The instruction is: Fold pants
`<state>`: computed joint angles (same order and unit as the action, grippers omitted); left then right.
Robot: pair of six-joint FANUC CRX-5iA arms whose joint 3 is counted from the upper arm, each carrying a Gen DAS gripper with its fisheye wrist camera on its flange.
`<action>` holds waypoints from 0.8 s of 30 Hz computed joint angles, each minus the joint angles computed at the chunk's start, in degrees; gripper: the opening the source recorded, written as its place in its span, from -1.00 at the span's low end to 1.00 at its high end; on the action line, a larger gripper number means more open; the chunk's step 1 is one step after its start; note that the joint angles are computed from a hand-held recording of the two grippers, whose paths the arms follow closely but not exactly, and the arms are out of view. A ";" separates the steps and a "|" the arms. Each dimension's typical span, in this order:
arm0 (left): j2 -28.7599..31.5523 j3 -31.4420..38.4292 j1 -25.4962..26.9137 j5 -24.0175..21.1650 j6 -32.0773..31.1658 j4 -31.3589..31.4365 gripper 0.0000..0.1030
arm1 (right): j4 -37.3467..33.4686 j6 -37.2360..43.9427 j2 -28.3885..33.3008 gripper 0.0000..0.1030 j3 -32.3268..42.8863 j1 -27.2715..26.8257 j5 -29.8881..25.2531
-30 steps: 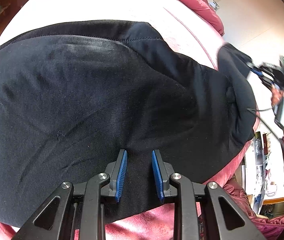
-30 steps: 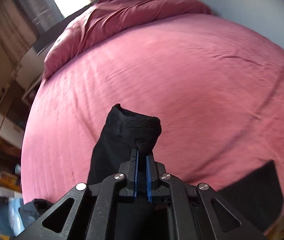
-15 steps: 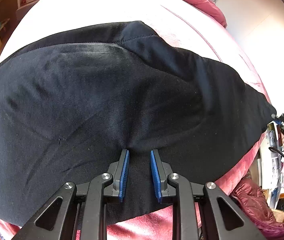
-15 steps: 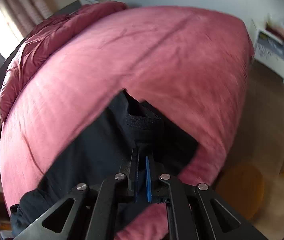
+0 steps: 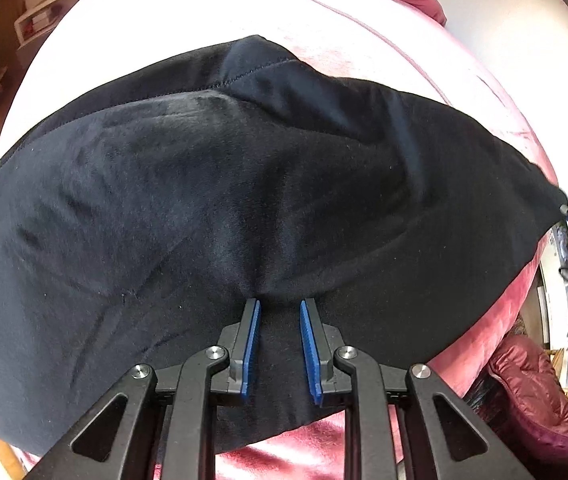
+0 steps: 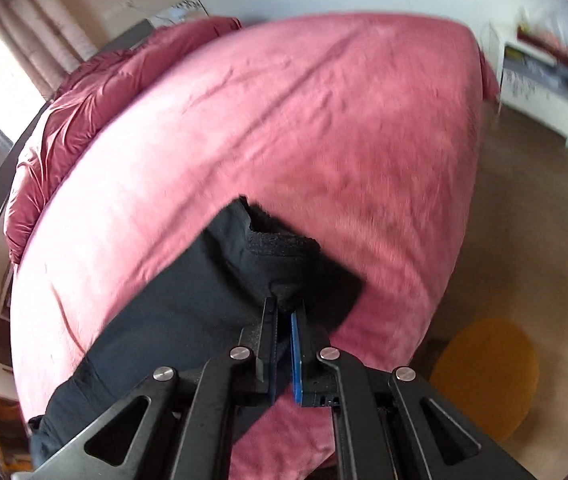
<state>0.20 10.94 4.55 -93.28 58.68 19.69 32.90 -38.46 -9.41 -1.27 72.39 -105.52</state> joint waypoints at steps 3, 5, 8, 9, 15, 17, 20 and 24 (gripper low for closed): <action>0.45 0.86 -0.89 -0.22 0.28 -0.57 -0.58 | -6.42 -1.60 -3.42 -0.90 -3.55 -2.28 3.57; 0.42 0.93 -1.09 -0.12 -0.19 -0.68 -0.58 | -6.15 -4.41 -6.28 -0.89 -7.55 -1.64 7.14; 0.32 1.45 -1.35 0.12 -0.10 -0.28 -0.58 | -3.12 -9.88 -9.33 -0.85 -11.24 1.58 8.36; 0.12 1.61 -1.47 0.35 -0.05 -0.35 -0.58 | -1.83 -11.83 -10.44 -0.71 -12.40 3.07 8.71; -1.37 1.78 -2.23 3.15 -0.95 5.97 -0.58 | 1.61 -17.40 -11.95 -0.47 -12.94 10.18 9.20; -1.20 1.85 -3.40 3.57 -1.87 8.52 -0.58 | 3.14 -16.38 -11.66 -0.47 -13.27 10.95 14.54; -0.32 2.11 -6.24 3.18 -2.98 10.83 -0.58 | 4.55 -14.57 -9.82 -0.47 -13.49 9.66 22.44; 0.14 2.62 -10.68 2.79 -4.92 9.17 -0.58 | 2.09 -12.09 -7.38 -0.47 -12.69 6.07 29.94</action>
